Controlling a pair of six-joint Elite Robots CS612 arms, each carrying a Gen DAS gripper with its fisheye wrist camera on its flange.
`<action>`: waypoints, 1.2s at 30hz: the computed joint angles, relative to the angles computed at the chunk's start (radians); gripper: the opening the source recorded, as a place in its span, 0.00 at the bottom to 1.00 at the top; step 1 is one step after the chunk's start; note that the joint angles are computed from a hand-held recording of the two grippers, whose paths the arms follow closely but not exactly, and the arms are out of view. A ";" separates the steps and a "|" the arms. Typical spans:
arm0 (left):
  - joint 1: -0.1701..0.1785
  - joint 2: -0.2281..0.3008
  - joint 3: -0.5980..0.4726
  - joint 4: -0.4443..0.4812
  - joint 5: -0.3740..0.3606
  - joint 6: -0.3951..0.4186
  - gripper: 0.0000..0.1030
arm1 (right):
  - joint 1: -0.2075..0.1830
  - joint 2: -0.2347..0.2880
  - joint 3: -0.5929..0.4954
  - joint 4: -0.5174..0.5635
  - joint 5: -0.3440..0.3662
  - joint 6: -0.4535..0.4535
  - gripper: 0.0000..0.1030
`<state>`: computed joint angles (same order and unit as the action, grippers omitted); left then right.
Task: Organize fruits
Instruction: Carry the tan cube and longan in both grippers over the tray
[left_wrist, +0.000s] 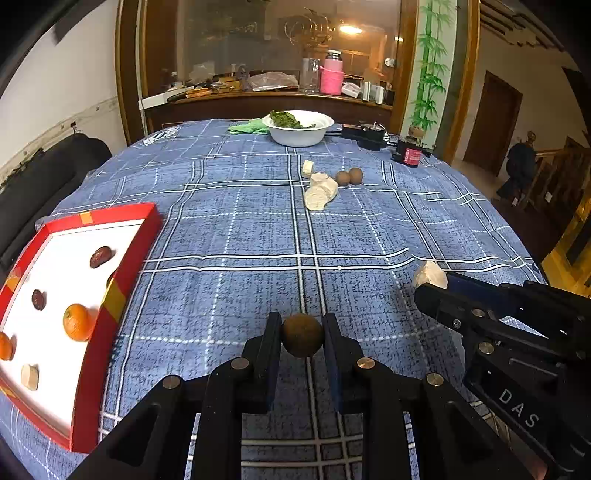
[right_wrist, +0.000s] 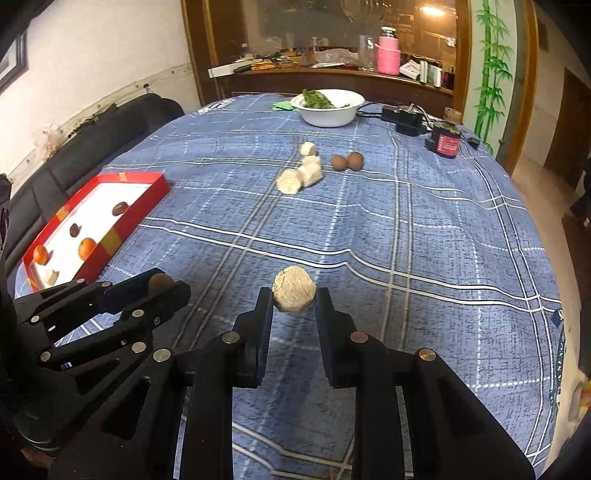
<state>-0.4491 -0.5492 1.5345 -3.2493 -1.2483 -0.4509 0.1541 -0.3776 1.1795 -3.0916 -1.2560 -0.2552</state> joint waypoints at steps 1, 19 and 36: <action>0.000 -0.002 0.005 -0.004 0.003 -0.003 0.21 | 0.001 -0.002 0.005 -0.005 0.003 -0.004 0.21; 0.017 -0.034 0.083 -0.046 0.034 -0.081 0.21 | 0.026 -0.018 0.032 -0.003 0.045 -0.076 0.21; 0.037 -0.055 0.121 -0.068 0.069 -0.158 0.21 | 0.051 -0.017 0.010 0.024 0.081 -0.123 0.22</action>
